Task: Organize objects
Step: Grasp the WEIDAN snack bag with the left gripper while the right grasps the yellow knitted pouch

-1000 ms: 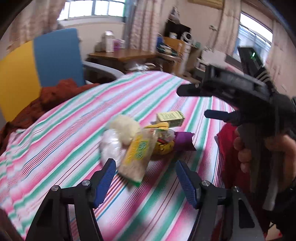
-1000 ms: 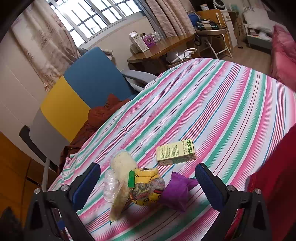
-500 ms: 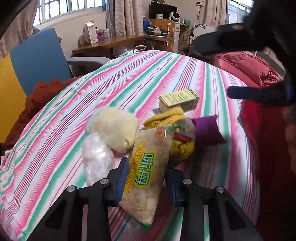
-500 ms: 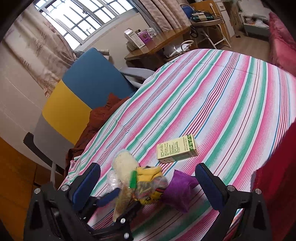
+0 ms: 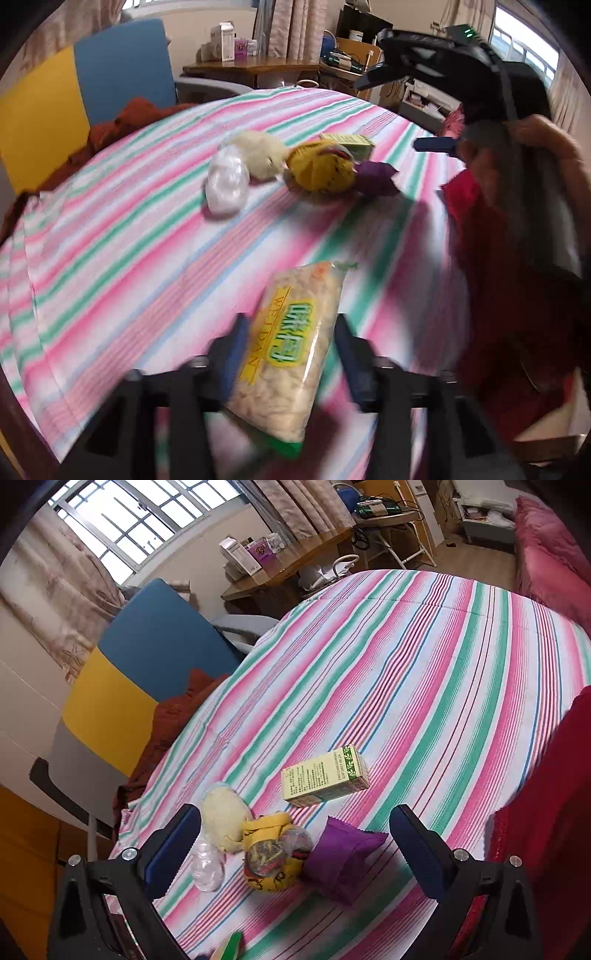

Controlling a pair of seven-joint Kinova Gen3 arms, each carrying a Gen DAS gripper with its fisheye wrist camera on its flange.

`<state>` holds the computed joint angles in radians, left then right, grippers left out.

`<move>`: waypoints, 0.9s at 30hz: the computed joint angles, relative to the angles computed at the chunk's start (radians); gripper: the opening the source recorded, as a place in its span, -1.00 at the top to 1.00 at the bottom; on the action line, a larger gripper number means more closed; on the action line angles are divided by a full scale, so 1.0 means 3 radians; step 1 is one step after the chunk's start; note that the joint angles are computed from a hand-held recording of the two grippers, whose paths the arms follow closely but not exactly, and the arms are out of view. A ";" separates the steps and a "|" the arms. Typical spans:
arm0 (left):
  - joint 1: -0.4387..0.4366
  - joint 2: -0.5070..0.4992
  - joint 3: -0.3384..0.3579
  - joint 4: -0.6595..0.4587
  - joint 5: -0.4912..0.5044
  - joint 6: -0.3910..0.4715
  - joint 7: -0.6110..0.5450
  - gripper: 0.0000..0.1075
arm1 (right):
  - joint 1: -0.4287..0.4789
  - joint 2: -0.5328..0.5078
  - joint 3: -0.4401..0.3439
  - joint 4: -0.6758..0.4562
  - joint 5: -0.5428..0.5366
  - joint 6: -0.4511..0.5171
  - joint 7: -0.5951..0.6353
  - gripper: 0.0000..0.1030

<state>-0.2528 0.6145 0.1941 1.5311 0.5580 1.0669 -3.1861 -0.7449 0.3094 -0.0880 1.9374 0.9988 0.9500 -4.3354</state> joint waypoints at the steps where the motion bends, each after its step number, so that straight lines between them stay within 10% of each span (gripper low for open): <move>1: -0.0018 0.0004 -0.0005 -0.0021 -0.0021 0.0055 -0.0008 -0.11 | 0.0013 0.0002 -0.0006 -0.0015 -0.0023 -0.0002 0.0051 -1.00; 15: 0.0203 0.0096 -0.0050 -0.0317 -0.0353 0.0208 -0.0179 -0.31 | 0.0009 0.0034 0.0022 -0.0123 -0.0199 0.0031 0.0303 -1.00; 20: 0.0223 0.0144 -0.0072 -0.0272 -0.0349 0.0033 -0.0004 0.12 | 0.0027 0.0046 0.0032 -0.0152 -0.0267 0.0011 0.0385 -1.00; 27: -0.0125 0.0024 -0.0028 0.0061 -0.0031 -0.0341 0.0048 0.14 | 0.0000 0.0066 0.0062 -0.0197 -0.0348 0.0088 0.0421 -0.99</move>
